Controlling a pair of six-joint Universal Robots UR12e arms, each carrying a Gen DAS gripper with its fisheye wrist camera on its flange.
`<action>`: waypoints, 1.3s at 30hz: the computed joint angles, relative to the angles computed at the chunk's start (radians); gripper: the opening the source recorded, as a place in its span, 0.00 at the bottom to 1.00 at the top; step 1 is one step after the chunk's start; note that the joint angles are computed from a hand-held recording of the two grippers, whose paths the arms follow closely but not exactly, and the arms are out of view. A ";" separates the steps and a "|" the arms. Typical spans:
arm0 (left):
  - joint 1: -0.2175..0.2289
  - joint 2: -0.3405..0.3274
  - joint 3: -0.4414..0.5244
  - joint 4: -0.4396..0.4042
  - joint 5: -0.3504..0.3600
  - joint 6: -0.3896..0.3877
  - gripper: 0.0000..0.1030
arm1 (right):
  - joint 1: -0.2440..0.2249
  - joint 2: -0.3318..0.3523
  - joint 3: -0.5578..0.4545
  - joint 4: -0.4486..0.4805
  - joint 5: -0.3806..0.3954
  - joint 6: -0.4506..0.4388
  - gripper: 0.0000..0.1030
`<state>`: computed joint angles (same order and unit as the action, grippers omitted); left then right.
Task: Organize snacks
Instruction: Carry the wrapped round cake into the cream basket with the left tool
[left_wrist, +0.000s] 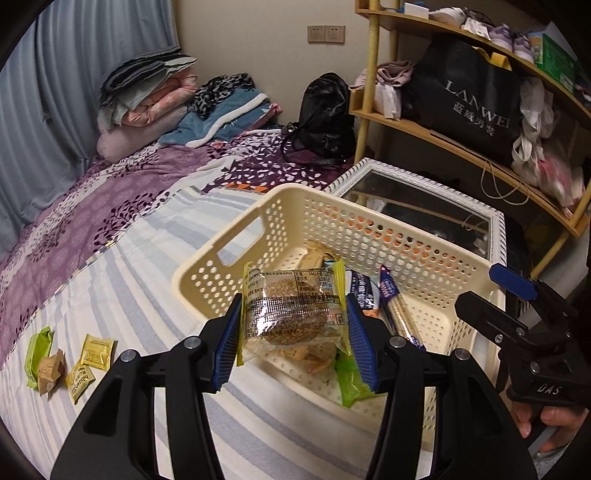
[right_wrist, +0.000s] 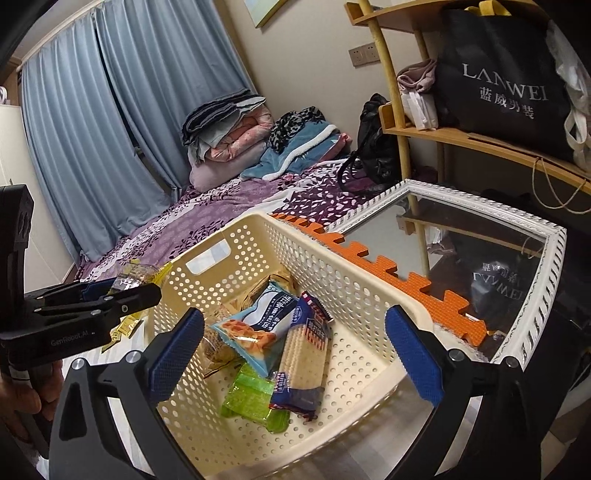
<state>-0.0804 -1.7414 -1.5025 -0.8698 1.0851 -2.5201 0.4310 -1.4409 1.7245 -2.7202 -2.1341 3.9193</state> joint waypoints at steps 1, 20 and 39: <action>-0.003 0.001 -0.001 0.001 0.003 0.005 0.68 | 0.000 0.000 0.000 0.001 -0.002 0.002 0.95; 0.001 0.009 -0.018 0.082 0.061 -0.015 0.95 | 0.007 0.012 -0.020 0.005 0.001 -0.012 0.95; 0.018 0.011 -0.023 0.085 0.074 -0.037 0.95 | 0.017 0.026 -0.043 0.015 0.002 -0.035 0.95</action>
